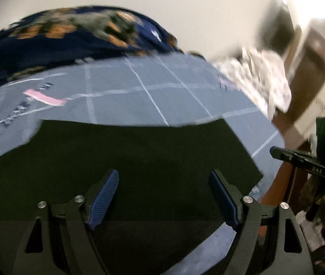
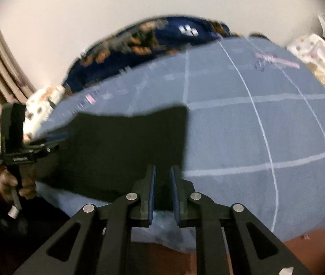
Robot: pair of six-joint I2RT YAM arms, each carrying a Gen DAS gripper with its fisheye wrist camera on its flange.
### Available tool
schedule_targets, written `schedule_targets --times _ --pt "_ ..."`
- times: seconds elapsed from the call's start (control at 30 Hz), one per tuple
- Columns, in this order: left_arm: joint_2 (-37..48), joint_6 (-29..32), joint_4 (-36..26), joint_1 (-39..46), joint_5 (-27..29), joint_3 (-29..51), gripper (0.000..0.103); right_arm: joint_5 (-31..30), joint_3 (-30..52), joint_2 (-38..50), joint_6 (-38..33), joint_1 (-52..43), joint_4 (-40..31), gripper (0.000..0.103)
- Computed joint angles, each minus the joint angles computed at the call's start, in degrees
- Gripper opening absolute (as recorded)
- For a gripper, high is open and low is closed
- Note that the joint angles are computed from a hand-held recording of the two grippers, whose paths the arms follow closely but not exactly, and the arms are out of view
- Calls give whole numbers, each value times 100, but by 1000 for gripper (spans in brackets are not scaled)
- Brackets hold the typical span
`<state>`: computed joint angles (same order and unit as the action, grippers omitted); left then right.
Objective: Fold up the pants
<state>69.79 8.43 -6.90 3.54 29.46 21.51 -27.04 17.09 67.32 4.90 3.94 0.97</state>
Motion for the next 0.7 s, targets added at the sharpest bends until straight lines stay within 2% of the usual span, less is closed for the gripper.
schedule_targets --times 0.07,0.13,0.23,0.3,0.37,0.47,0.53,0.6,0.7 --pt "-326 557 -799 886 455 185 81 -143 230 32 397 322 12 22" --pt "-345 1378 -1618 1913 855 463 81 -192 426 218 835 738 239 29" --pt "308 3027 -2890 3647 1163 1173 81 -270 597 609 1513 1432 804 33" --pt "969 3990 -3316 4765 1049 1768 81 -242 712 1026 1959 1943 1312 35" --pt "1820 4611 -3720 5595 1009 2536 81 -238 810 1423 2258 2304 1696 37" --pt "3609 5147 -4903 6570 954 4267 80 -130 1035 2077 2618 2917 2126 38" --pt "4558 5167 -5477 6980 880 5235 80 -48 1208 2431 2758 3278 2249 39" --pt "5150 5142 -5747 7275 840 5826 78 32 1361 2699 2830 3553 2279 41" --pt "5772 5613 -6355 7509 854 6316 72 145 1634 3039 2908 3914 2175 42"
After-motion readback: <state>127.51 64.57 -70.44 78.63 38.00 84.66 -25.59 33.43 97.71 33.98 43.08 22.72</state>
